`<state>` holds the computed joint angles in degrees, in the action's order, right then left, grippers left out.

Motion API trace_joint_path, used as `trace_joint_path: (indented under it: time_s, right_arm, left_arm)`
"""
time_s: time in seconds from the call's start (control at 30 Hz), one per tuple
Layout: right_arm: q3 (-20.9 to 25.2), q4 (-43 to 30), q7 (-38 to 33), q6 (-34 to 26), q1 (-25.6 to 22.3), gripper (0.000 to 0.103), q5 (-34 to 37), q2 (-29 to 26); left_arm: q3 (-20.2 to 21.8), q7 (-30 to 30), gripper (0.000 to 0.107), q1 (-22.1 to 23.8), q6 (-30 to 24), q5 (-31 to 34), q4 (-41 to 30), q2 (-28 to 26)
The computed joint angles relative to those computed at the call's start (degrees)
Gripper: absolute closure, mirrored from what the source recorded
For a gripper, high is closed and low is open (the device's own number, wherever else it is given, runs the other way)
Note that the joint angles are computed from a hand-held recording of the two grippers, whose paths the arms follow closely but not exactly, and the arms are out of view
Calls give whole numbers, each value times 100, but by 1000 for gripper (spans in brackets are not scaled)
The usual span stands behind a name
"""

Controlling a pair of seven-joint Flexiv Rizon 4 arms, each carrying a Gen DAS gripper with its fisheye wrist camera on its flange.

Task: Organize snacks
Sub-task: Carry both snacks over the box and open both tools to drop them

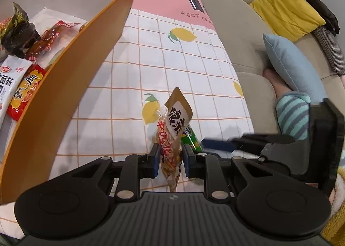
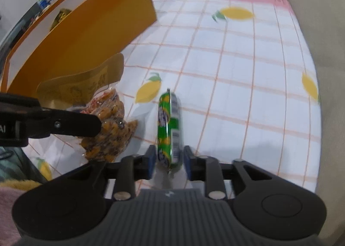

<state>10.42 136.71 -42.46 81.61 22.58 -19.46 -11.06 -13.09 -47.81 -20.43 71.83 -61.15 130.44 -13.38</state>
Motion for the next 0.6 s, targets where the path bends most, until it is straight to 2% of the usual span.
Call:
trace_joint_path:
  time_s: [0.07, 0.17, 0.27, 0.3, 0.37, 0.43, 0.47, 0.53, 0.6]
  right_arm:
    - [-616, 211, 487, 472, 282, 65, -884, -5]
    - [-1069, 306, 765, 879, 459, 65, -1447, -107]
    - [-853, 174, 538, 939, 272, 80, -1186, -332]
    - [-777, 157, 414, 1003, 218, 82, -1088, -372]
    - [-357, -1, 59, 957, -67, 83, -711, -480]
    - [-27, -63, -209, 994, -269, 83, -385, -532]
    - [84, -76, -303, 995, -318, 83, -255, -533]
    - [-82, -85, -332, 1013, -102, 83, -183, -540]
    - [-67, -119, -431, 1028, -82, 83, -27, -572]
  left_arm:
    - [42, -115, 84, -11, 89, 123, 37, -16]
    - [-72, 212, 83, 17, 141, -385, 78, -5]
    - [-71, 372, 82, -89, 359, -543, 58, -80]
    - [-75, 377, 79, -117, 441, -536, 58, -111]
    - [-181, 586, 75, -140, 590, -845, 46, -160]
    - [-323, 1115, 74, -240, 815, -1549, -6, -203]
    - [-301, 1208, 74, -338, 944, -1651, -44, -249]
    - [-209, 1111, 74, -488, 1181, -1423, -79, -358]
    - [-229, 1004, 70, -503, 1307, -1216, -75, -438]
